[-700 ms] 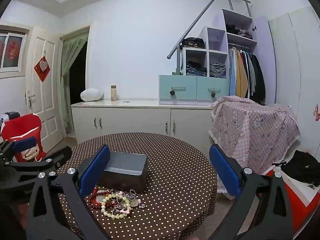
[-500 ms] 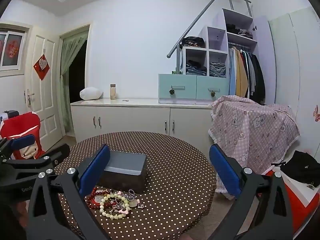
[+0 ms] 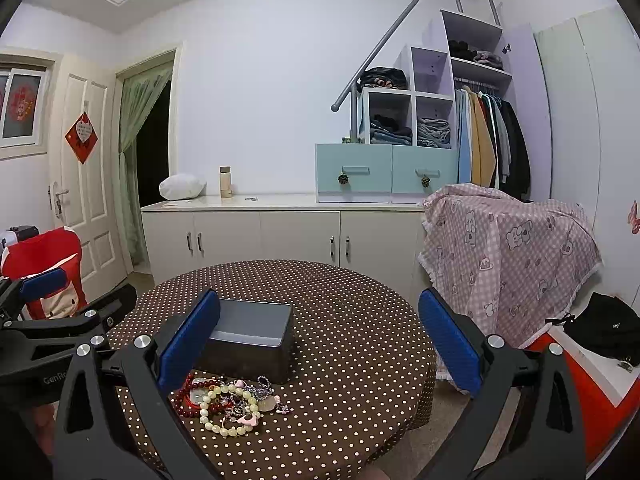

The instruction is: Organize jewelry

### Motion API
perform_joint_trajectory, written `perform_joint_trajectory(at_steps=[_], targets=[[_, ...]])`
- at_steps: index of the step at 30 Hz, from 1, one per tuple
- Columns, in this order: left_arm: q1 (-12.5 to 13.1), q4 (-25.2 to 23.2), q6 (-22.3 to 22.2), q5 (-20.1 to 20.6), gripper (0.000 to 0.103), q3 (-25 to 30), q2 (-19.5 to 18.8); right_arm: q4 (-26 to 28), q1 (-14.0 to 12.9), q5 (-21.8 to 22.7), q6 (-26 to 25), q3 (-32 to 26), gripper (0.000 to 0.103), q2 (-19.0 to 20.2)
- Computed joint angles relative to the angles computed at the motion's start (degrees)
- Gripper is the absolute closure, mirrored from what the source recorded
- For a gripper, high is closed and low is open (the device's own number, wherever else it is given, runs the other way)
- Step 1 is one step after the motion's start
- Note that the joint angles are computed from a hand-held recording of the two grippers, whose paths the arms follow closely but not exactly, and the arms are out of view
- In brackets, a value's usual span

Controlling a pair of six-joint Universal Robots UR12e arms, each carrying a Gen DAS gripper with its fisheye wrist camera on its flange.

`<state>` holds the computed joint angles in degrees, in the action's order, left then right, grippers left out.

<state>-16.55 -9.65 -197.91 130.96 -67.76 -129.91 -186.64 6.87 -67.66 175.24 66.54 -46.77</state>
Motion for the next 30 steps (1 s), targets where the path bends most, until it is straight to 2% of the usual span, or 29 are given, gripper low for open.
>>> perform_joint_trajectory(at_steps=[30], targets=[[0.0,-0.8,-0.4,0.6,0.006,0.5,-0.2,0.6,-0.2,1.1,1.2,-0.1,0.008,0.0]])
